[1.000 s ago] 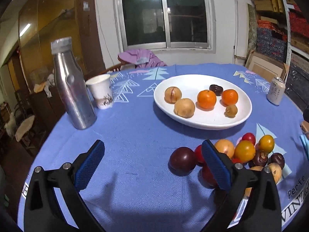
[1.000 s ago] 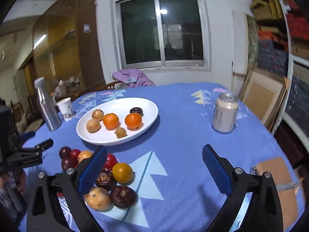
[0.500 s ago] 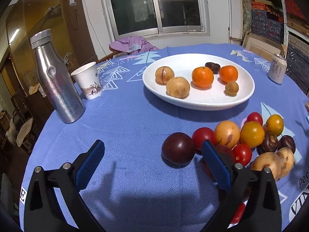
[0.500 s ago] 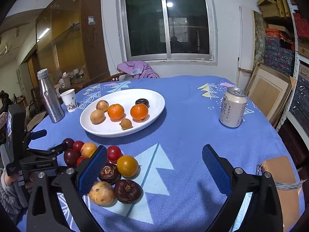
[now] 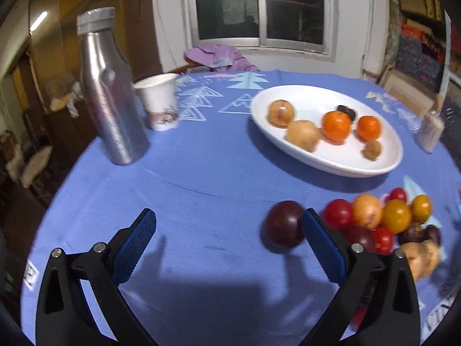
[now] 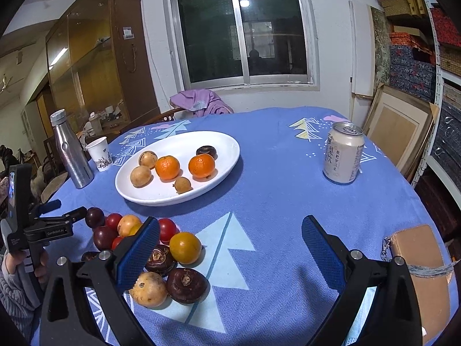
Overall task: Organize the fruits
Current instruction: 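Move the left tool to the dark red plum and close on it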
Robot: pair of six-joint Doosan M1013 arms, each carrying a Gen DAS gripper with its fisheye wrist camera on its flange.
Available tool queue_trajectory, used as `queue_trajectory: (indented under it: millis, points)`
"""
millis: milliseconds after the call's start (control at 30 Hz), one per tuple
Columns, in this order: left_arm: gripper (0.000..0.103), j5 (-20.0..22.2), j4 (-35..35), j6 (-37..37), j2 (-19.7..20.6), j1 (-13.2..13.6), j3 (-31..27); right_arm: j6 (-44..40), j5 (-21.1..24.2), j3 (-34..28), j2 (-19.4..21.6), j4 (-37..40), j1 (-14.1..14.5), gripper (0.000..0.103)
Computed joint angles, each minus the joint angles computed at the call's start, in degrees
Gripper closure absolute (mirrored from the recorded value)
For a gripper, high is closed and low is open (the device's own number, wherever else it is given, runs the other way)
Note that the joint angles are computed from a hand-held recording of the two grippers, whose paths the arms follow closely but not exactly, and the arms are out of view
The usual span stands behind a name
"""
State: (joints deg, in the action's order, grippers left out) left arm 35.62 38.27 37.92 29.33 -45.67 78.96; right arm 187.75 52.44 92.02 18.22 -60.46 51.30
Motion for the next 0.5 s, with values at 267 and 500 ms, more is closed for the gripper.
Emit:
queue_trajectory:
  millis: [267,500]
  points:
    - [0.004,1.57,-1.98,7.35,1.49,-1.0,-1.51,-0.41,-0.96,0.03,0.07,0.24,-0.07,0.003]
    - [0.04,0.59,-13.59,16.86,1.71,-0.01,-1.82,-0.93,-1.25,-0.03,0.14,1.58,-0.29,0.003]
